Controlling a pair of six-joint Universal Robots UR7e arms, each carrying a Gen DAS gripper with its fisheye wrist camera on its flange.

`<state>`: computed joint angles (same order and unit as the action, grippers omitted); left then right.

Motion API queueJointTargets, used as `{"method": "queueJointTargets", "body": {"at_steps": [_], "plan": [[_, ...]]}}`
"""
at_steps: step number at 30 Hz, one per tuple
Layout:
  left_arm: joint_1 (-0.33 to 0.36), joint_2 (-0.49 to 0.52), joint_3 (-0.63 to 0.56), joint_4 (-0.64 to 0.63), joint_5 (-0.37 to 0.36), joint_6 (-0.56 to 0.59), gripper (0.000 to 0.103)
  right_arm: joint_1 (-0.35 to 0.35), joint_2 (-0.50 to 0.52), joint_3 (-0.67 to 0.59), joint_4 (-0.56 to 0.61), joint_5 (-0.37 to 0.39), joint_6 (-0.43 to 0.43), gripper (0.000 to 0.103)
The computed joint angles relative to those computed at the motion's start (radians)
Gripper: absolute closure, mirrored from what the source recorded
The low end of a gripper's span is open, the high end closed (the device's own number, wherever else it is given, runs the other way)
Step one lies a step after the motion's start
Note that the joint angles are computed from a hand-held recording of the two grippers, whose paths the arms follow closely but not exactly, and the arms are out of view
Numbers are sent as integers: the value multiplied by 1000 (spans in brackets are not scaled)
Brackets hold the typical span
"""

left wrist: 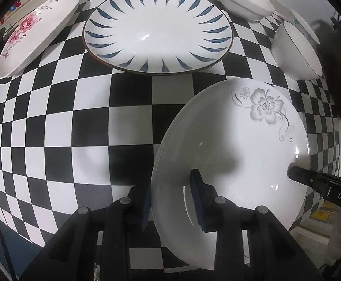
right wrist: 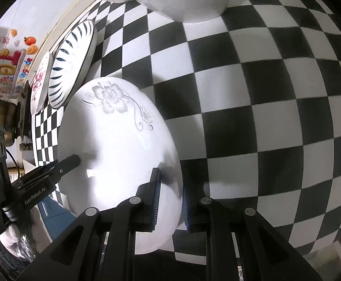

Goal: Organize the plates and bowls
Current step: 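Lift the grey-flower plate with both tools toward the pink-flower plate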

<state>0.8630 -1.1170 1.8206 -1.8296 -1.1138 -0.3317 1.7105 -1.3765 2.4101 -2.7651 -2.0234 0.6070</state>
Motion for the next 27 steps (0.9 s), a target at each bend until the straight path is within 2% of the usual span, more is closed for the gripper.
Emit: {"method": "queueJointTargets", "body": {"at_steps": [7,10,13,16,18,19,21,23,25,27], "plan": [[-6,-3,8,0,0,-37,74,-6,0,-11,21,11,-23,85],[-4,4,-23,81,-2,-120,74,-19,-3,-19,38,35,-31,85],[-26,-53,-9,119,7,-184,74,-42,-38,-10,68,72,-8,83],[-62,-125,-5,127,47,-189,74,-6,-101,-5,97,75,37,77],[-74,-159,-35,133,80,-180,73,70,-117,-30,117,28,69,60],[-73,-164,-60,132,95,-175,73,111,-114,-48,118,4,85,56],[-57,-165,-115,123,120,-150,73,184,-81,-96,80,-25,87,38],[-28,-138,-194,110,134,-126,67,234,-22,-161,41,-40,55,30],[13,-108,-252,91,137,-104,66,267,70,-276,70,-53,13,29],[68,-55,-335,96,147,-94,66,266,166,-401,118,-29,-33,29]]}}
